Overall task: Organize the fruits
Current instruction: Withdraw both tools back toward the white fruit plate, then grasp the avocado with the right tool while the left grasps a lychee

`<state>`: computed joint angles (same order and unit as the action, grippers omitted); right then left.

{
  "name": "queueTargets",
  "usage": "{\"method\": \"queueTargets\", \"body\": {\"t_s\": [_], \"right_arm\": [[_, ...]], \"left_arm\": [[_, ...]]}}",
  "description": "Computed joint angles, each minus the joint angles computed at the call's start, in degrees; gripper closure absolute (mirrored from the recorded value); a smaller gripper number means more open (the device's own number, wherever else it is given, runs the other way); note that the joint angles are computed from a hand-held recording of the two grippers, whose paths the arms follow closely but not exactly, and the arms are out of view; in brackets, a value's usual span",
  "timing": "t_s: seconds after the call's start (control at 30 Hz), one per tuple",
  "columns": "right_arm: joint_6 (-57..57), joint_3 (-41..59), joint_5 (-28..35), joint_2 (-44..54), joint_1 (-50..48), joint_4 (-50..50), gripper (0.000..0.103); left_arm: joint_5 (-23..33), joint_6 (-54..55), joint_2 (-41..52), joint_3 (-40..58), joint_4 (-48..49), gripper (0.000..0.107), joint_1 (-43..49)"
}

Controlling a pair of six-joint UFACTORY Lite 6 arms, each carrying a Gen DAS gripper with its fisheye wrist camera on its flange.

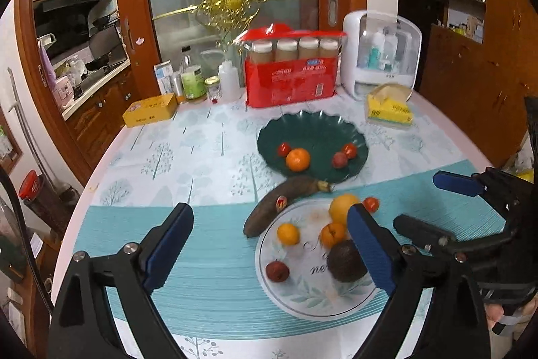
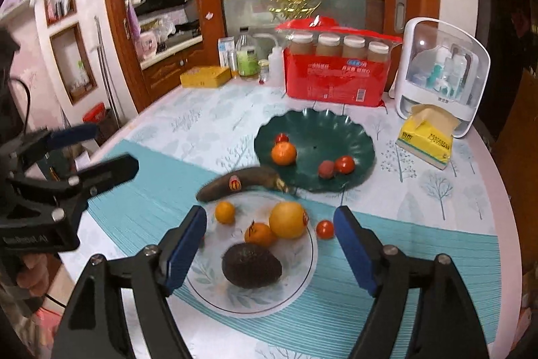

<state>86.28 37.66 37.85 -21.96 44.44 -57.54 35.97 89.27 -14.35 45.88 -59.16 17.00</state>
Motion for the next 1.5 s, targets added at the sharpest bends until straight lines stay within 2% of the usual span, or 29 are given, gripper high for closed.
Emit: {"method": "queueTargets", "body": {"t_s": [0.2,0.33,0.43,0.57,0.73,0.93,1.0,1.13,1.27,1.3,1.43,1.5], "right_arm": [[18.67,-4.16,1.82,12.79,8.05,-15.69,0.024],[25.84,-3.54,4.36,22.28,11.69,-22.49,0.024],[27.59,-2.48,6.16,27.34,12.09,-25.19,0.024],[28.87,-1.56,5.48,32.26,10.89,-29.13,0.024],[31.41,-0.17,1.46,36.3,7.46,-33.5,0.024],[37.06,2.12,-4.93,40.0,0.65,-40.77,0.025],[41.14,1.83,-8.4,39.4,-2.11,-45.22,0.03],[51.12,0.08,-14.27,37.12,-6.26,-54.26,0.031],[66.75,-3.26,-19.85,33.5,-10.62,-67.65,0.031],[70.08,-4.03,-20.52,32.76,-11.22,-70.32,0.031],[73.73,-6.0,-21.35,30.76,-11.46,-72.03,0.031],[75.63,-6.97,-21.21,29.99,-11.11,-73.04,0.031]], "left_arm": [[-8.09,16.37,4.21,-7.84,-13.6,0.015,-0.95],[-13.94,34.19,10.01,-10.74,-30.87,0.015,-3.34],[-15.54,40.34,16.07,-9.72,-37.26,0.015,-3.98],[-17.11,40.82,24.17,-6.26,-39.14,0.015,-4.68],[-17.99,35.93,31.69,-1.43,-36.34,0.015,-4.72],[-18.37,33.27,35.28,1.25,-34.75,0.015,-5.41],[-18.06,31.83,35.89,1.76,-33.37,0.015,-5.33],[-17.66,30.95,36.96,2.49,-33.44,0.018,-5.65],[-17.01,25.45,38.7,4.01,-28.93,0.031,-6.07],[-17.33,27.06,38.52,3.74,-30.75,0.033,-6.33],[-17.43,30.06,38.04,2.96,-34.27,0.042,-7.3],[-17.06,31.47,37.69,2.46,-35.5,0.055,-7.44]]}}
